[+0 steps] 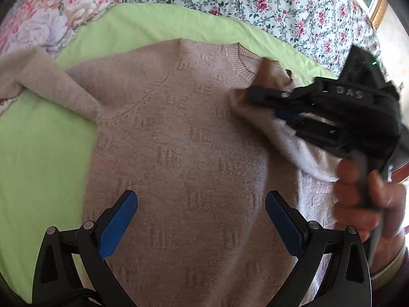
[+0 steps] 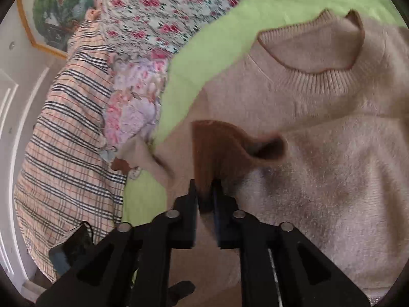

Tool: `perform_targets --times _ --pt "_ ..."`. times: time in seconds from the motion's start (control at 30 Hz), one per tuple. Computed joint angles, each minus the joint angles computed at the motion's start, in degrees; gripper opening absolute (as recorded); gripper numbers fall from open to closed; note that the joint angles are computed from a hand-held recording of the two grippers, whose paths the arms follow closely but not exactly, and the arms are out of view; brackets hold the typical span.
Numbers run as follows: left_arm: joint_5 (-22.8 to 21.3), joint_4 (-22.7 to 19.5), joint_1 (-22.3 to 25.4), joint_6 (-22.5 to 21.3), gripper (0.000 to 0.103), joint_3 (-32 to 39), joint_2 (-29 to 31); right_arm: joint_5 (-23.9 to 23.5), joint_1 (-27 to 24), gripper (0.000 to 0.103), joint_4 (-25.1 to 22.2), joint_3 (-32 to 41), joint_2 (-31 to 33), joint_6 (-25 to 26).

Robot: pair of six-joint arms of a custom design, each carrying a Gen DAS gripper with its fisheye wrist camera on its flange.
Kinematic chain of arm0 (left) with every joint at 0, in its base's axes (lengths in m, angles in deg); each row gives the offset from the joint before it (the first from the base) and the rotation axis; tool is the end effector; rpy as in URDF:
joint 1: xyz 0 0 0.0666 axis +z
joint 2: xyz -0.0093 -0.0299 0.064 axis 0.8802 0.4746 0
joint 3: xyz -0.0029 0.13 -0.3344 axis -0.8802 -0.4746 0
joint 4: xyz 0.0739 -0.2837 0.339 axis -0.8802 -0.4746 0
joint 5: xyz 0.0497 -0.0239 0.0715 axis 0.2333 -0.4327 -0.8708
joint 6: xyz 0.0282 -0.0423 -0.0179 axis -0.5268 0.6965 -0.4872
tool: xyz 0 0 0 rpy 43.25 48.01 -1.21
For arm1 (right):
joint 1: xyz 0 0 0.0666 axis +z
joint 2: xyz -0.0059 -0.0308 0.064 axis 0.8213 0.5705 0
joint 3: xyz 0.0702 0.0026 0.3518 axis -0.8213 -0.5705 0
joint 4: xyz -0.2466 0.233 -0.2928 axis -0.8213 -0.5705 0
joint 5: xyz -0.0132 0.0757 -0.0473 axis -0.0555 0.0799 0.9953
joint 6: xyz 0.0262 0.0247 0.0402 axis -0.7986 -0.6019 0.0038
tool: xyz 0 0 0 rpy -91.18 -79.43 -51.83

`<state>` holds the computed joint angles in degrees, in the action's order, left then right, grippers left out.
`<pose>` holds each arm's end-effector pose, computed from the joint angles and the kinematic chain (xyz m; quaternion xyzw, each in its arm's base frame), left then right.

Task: Fold small clothes
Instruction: 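Carry the held sleeve across the sweater body toward the left tool, then grasp the brown cuff with the left tool while the right tool opens and releases it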

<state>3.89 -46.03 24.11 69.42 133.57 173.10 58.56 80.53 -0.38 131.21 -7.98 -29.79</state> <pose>0.4713 -0.3600 0.4657 0.0246 0.9558 -0.1436 0.2554 0.4797 0.2455 0.4275 0.0407 0.8675 0.4399 0.2289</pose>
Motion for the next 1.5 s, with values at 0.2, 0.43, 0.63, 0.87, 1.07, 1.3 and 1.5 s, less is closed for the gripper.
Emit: perform_targets --times 0.2,0.43,0.63,0.87,1.07,1.3,1.5 --pt "7.1 2.4 1.5 0.3 0.101 3.5 4.3 1.0 -2.2 0.035 3.7 -5.9 -6.1 -3.8" --pt "7.6 1.6 1.2 -1.4 0.100 13.8 13.5 7.0 -6.5 0.035 1.9 -12.5 -16.6 -5.3" --pt "7.6 3.6 2.3 -2.1 0.026 16.2 15.4 10.4 -8.7 0.035 0.1 -17.6 -23.6 -7.2" --pt "5.9 10.8 4.2 -1.9 0.014 5.6 7.0 13.6 -10.1 0.035 -3.4 -20.7 -28.6 -5.5" --pt "13.1 10.5 5.9 -2.2 0.026 6.7 9.2 15.5 -13.3 0.035 -7.6 -21.0 -29.8 -3.9" --pt "3.8 15.1 5.1 -6.2 0.006 4.4 5.9 21.6 -16.3 0.035 -12.5 -19.2 -30.8 1.1" --pt "5.4 15.8 5.8 -8.0 0.006 2.1 4.8 24.0 -18.2 0.035 -15.7 -13.9 -23.2 6.9"
